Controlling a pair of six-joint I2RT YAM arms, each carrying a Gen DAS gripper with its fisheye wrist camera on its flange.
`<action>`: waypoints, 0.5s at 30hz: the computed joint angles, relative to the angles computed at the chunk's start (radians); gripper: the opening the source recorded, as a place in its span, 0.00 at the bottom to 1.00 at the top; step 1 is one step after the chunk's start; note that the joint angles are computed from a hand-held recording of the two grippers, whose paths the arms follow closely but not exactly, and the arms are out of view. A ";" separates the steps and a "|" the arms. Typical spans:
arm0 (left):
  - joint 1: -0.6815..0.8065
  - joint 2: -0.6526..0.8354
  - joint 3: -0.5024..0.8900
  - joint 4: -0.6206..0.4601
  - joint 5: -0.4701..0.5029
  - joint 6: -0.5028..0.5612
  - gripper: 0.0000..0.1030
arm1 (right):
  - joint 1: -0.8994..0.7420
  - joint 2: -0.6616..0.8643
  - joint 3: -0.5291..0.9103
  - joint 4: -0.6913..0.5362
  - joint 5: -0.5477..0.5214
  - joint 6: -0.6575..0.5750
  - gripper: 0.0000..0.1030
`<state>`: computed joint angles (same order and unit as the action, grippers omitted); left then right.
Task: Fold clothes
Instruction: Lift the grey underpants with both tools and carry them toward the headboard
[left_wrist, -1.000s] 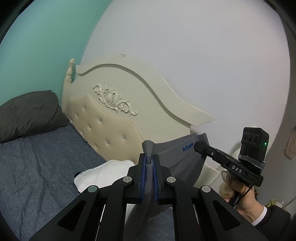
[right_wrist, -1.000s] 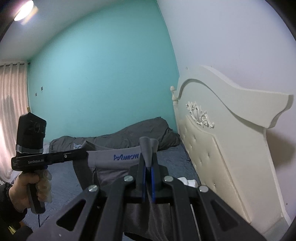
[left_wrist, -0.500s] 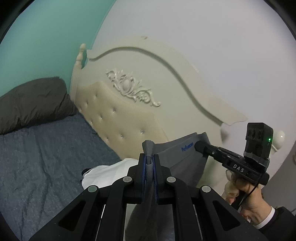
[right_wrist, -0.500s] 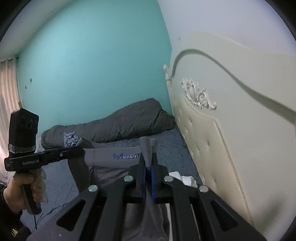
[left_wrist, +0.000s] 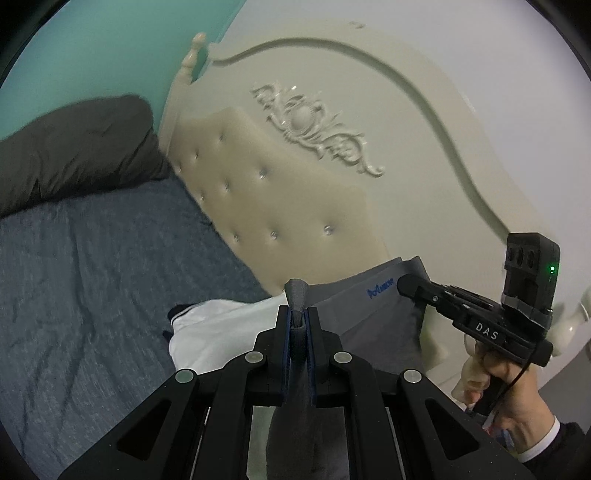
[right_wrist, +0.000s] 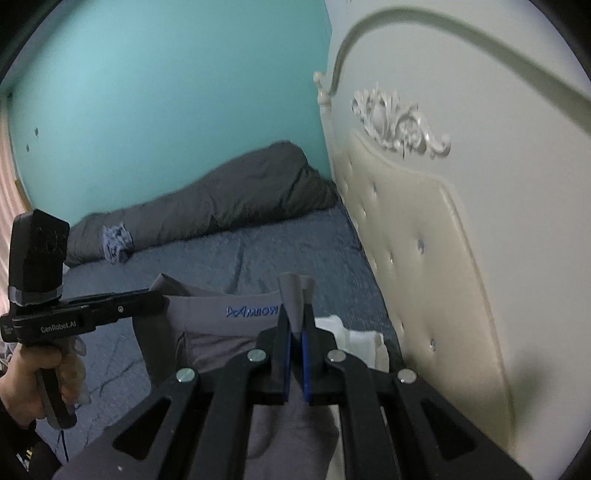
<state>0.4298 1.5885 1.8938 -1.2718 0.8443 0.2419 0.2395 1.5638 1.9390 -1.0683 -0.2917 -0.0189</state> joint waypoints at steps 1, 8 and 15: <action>-0.002 0.001 -0.013 0.004 -0.001 0.006 0.08 | 0.006 0.021 0.016 -0.014 0.010 -0.006 0.04; -0.022 0.033 -0.072 0.057 -0.031 -0.014 0.08 | 0.038 0.084 0.044 -0.056 0.087 -0.004 0.04; -0.024 0.095 -0.056 0.061 -0.029 -0.048 0.18 | 0.059 0.114 0.063 -0.062 0.132 0.022 0.05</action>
